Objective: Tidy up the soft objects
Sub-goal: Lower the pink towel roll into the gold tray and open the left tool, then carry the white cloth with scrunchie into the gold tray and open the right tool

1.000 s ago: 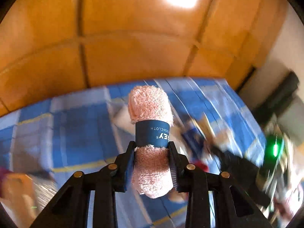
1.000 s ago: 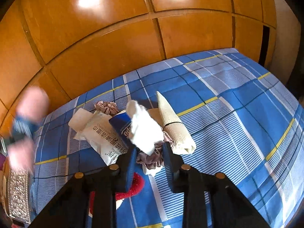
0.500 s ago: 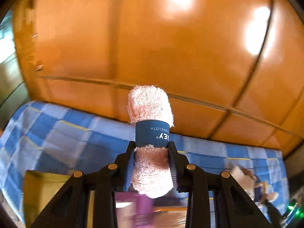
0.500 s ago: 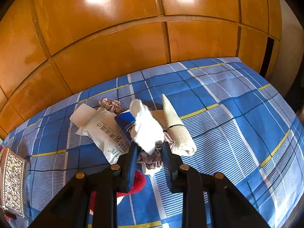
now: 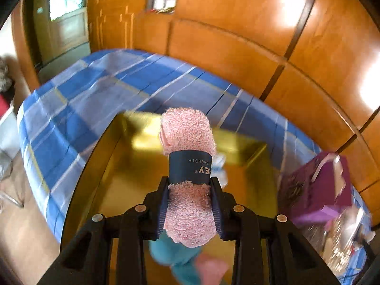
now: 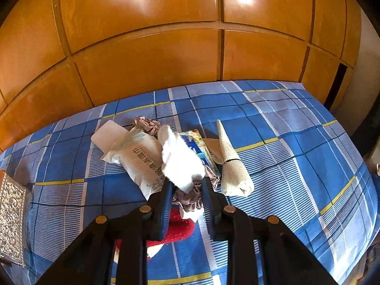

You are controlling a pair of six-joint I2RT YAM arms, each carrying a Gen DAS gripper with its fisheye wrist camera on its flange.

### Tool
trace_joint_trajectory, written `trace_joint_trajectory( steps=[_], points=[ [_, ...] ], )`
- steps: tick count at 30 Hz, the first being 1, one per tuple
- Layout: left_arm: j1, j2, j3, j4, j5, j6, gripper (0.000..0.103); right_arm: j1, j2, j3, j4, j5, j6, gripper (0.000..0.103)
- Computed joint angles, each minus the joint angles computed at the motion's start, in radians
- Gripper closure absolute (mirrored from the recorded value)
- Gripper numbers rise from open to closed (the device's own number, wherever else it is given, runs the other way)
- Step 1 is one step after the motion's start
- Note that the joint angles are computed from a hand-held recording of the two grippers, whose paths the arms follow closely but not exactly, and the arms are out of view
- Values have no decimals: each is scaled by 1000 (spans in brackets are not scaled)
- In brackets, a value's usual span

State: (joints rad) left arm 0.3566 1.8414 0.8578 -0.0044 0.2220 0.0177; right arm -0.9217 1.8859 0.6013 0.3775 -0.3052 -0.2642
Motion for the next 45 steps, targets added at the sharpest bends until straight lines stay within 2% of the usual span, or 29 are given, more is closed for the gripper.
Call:
trace_joint_trajectory(
  steps=[3, 5, 7, 9, 13, 20, 28, 37, 45],
  points=[
    [33, -33, -92, 61, 25, 27, 69, 15, -11, -10, -3, 19, 1, 80],
    [39, -58, -135, 91, 29, 45, 64, 26, -15, -16, -4, 35, 1, 80],
    [22, -79, -168, 121, -11, 55, 42, 37, -18, -19, -3, 53, 0, 80],
    [13, -105, -201, 170, -30, 59, 32, 42, -20, -20, -8, 62, 6, 80],
    [-6, -204, -286, 229, -23, 48, 27, 49, -26, -26, -10, 75, 10, 80],
    [-61, -420, -451, 238, 3, 68, 24, 60, -20, -20, -14, 89, 27, 80],
    [-133, -532, -547, 218, -15, 97, 24, 70, -36, -12, -38, 85, 25, 81],
    [-147, -541, -569, 213, -4, 106, 24, 173, -128, 23, -124, 77, 56, 82],
    [-133, -553, -593, 215, 14, 134, 24, 371, -236, 82, -237, 70, 142, 82]
  ],
)
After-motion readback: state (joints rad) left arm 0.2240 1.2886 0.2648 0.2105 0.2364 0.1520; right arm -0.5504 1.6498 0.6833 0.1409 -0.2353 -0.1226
